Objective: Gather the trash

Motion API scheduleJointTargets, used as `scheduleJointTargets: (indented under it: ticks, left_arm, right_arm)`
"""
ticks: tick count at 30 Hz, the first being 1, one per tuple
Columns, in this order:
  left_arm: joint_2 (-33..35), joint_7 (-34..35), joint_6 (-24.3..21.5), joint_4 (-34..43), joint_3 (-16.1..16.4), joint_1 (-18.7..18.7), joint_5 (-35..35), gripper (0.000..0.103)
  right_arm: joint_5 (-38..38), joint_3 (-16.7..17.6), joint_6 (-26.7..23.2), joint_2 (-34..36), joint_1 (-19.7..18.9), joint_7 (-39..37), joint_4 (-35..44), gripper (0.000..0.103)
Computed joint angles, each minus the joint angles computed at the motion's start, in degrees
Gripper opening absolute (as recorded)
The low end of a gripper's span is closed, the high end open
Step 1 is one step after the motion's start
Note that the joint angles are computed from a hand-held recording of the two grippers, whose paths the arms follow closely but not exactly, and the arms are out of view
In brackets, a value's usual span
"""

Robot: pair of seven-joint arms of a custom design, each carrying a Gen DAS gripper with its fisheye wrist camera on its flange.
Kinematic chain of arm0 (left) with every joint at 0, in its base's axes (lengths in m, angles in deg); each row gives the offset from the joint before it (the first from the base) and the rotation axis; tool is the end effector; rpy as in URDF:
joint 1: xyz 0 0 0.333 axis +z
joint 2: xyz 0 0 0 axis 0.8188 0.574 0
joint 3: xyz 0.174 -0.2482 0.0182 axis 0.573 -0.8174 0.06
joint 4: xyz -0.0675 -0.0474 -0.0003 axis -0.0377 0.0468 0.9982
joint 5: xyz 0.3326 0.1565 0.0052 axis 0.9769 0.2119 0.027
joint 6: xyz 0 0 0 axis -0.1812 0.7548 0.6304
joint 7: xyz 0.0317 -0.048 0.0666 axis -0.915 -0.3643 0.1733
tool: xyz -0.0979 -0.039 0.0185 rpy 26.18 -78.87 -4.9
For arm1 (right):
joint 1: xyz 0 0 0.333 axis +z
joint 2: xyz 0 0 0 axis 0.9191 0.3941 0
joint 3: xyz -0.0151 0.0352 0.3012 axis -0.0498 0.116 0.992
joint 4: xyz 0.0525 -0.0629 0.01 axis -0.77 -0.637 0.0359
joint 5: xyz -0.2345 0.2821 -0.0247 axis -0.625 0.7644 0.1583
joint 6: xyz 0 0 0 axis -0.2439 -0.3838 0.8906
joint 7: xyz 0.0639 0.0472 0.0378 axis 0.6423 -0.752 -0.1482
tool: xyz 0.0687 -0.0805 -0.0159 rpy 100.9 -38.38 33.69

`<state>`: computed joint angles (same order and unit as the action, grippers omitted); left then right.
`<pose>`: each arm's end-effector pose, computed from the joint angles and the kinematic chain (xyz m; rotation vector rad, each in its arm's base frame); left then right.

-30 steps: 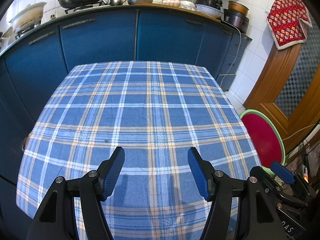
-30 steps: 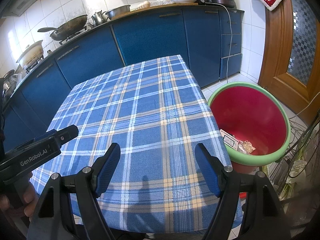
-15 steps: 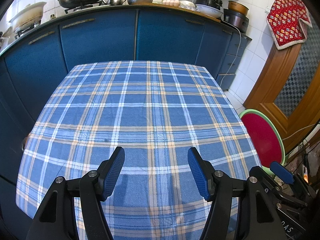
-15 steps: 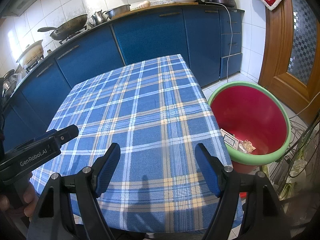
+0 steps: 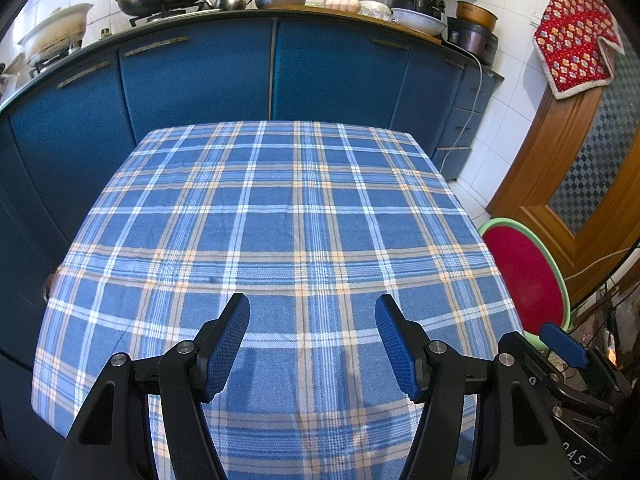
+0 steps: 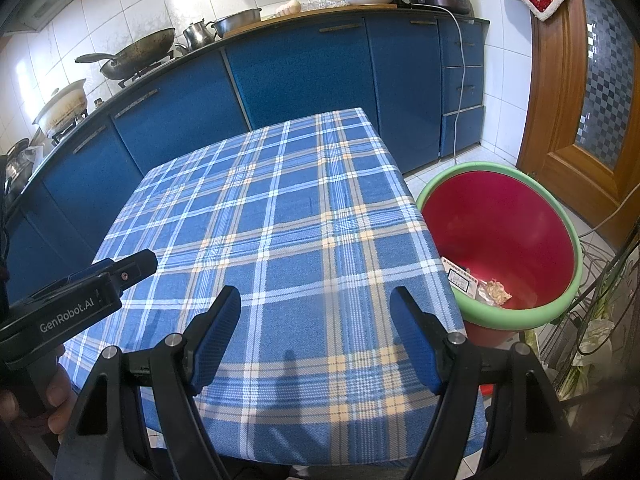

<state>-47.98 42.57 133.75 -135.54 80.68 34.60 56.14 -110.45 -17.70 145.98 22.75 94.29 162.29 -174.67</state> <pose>0.6764 -0.3393 0.4761 -1.5619 2.1567 -0.9164 0.5737 0.2988 0.4681 -1.3207 2.0582 -0.6774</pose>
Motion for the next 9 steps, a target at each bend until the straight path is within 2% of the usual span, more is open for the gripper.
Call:
scheduleJointTargets:
  ticks: [9]
  left_arm:
    - [0.0,-0.01,-0.06,-0.04,0.05,-0.05,-0.03,0.067]
  right_arm:
    - [-0.01,0.09,-0.39,-0.08,0.25,0.22,-0.08,0.077]
